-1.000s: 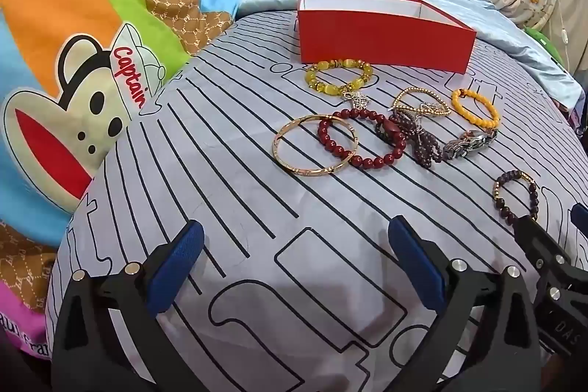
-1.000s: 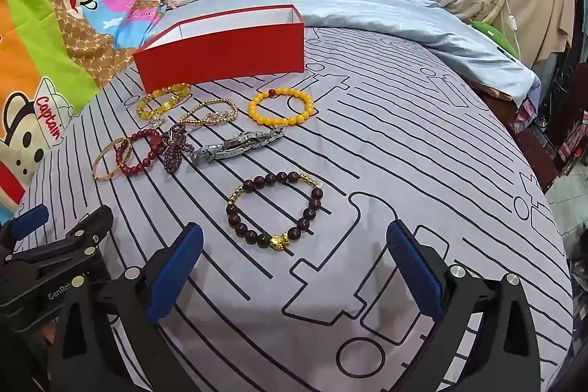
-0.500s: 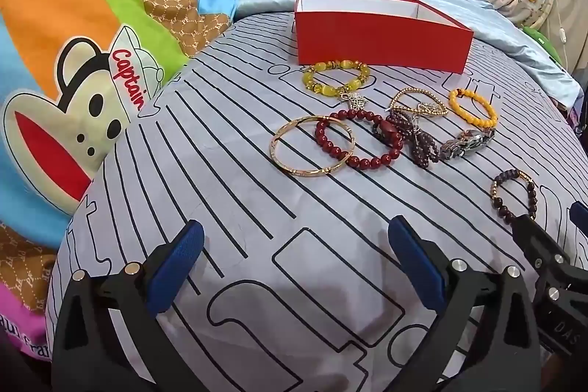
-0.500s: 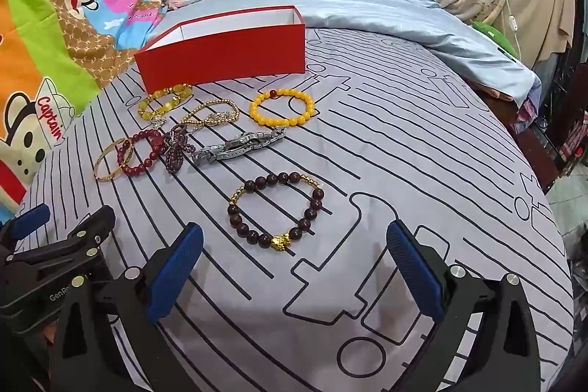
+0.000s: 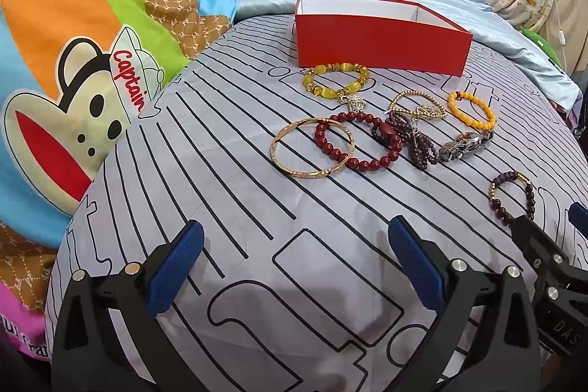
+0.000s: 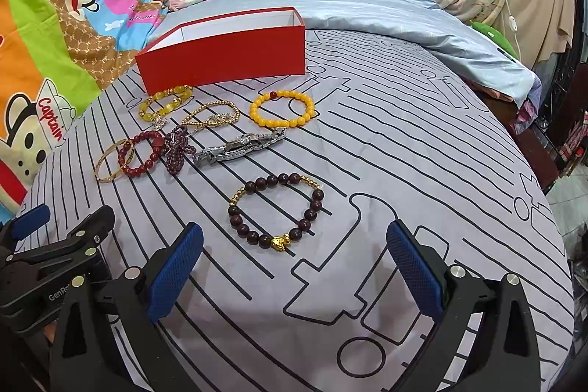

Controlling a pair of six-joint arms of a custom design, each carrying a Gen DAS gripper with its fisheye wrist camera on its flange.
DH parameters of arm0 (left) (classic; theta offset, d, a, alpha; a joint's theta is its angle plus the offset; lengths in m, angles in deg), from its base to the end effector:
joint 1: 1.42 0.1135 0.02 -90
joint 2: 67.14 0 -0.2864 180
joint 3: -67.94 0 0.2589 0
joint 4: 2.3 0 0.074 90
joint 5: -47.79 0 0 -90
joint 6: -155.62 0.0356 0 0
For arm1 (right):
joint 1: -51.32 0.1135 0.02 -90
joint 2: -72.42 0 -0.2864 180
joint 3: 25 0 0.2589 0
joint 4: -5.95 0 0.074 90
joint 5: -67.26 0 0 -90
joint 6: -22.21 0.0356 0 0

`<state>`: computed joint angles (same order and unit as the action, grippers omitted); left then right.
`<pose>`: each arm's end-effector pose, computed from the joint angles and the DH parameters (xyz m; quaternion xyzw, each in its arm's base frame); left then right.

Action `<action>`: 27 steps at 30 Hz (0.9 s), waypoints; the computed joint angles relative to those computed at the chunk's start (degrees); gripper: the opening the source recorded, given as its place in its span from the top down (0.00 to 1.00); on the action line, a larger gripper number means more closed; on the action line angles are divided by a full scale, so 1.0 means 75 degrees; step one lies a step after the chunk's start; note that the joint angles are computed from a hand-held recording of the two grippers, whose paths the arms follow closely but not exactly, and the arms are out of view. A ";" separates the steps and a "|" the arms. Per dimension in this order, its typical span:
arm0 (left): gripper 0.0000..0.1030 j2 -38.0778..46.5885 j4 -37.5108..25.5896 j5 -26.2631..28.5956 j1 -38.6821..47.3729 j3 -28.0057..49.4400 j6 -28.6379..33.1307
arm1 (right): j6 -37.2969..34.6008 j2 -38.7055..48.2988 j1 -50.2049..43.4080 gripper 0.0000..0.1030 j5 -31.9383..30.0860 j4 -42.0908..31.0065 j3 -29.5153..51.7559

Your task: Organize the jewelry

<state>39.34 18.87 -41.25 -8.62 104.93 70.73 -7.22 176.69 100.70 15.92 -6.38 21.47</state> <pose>0.2627 -0.0338 0.0638 0.1032 0.9288 -0.0143 0.3555 0.1882 0.1853 0.0762 0.1475 0.9195 -0.0538 0.3604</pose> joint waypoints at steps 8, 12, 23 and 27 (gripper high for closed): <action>0.05 0.0005 0.0049 -0.0013 -0.0015 -0.0027 -0.0020 | 0.0026 0.0000 0.0012 0.05 0.0015 -0.0060 0.0013; 0.05 0.0003 0.0053 -0.0018 -0.0047 -0.0032 -0.0048 | 0.0037 0.0011 0.0011 0.05 0.0018 -0.0043 0.0015; 0.05 -0.0028 0.0034 0.0061 0.0015 -0.0029 -0.0007 | 0.0040 0.0011 0.0022 0.05 0.0036 -0.0039 0.0014; 0.05 -0.0033 0.0054 0.0068 0.0010 -0.0037 -0.0017 | 0.0030 -0.0001 0.0020 0.05 0.0045 -0.0046 0.0017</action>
<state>39.09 19.27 -40.74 -8.54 104.66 70.60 -7.00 176.68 100.85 16.26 -6.73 21.60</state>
